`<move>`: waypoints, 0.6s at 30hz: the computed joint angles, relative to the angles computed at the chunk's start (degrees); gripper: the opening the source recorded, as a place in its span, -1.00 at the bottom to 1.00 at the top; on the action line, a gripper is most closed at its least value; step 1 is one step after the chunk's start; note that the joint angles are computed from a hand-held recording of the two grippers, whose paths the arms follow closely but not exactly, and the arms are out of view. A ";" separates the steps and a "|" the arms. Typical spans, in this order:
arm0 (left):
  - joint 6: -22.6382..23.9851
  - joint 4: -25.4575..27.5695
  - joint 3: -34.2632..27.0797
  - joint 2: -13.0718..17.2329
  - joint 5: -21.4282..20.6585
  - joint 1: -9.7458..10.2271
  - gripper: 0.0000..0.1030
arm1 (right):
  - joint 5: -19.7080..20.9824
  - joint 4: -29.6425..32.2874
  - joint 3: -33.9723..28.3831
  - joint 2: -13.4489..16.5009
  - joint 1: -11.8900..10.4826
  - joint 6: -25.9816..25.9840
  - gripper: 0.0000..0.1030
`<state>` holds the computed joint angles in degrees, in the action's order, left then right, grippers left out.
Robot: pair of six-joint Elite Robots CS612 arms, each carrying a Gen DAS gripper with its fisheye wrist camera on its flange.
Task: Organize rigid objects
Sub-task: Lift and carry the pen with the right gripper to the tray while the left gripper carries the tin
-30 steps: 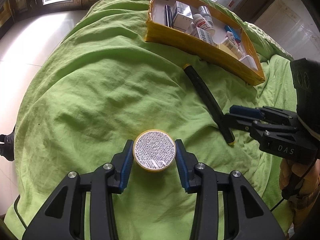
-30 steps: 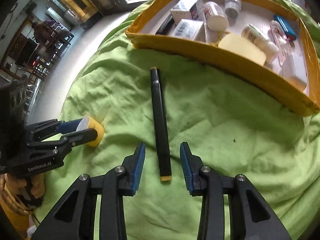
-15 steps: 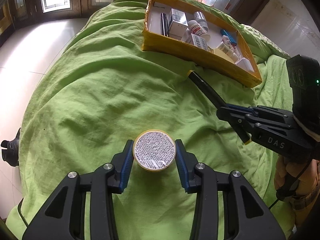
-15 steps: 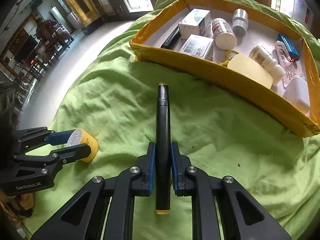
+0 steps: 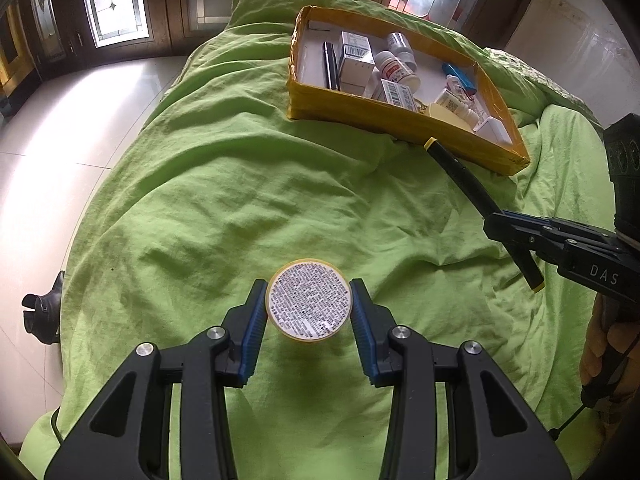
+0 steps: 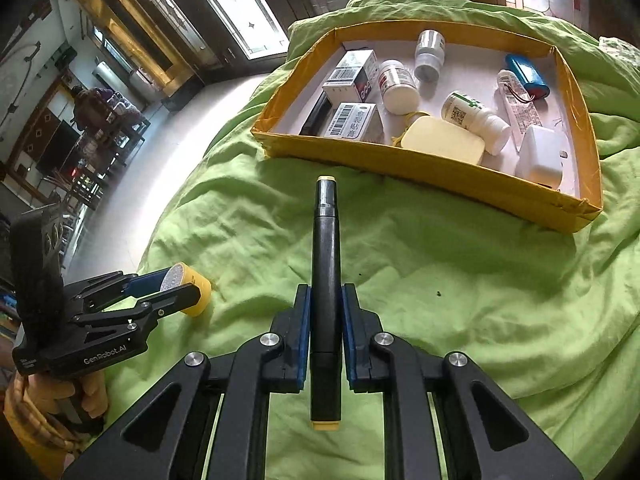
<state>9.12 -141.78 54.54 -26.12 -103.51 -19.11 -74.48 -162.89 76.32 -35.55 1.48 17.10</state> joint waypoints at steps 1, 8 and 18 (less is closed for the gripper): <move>0.33 -0.60 0.42 -0.20 0.32 -0.08 -0.26 | -0.26 -0.30 0.20 -0.13 0.02 0.01 -0.74; 1.59 -2.93 2.00 -1.09 1.84 -0.54 -0.26 | -1.80 -2.01 1.23 -0.76 -0.05 0.15 -0.74; 1.28 -3.87 1.01 -1.20 0.81 -0.67 -0.26 | -2.44 -4.02 1.27 -0.72 -0.19 1.02 -0.75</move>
<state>10.40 -145.65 55.55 -27.32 -102.70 -19.78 -76.92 -166.91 77.59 -36.26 1.28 18.12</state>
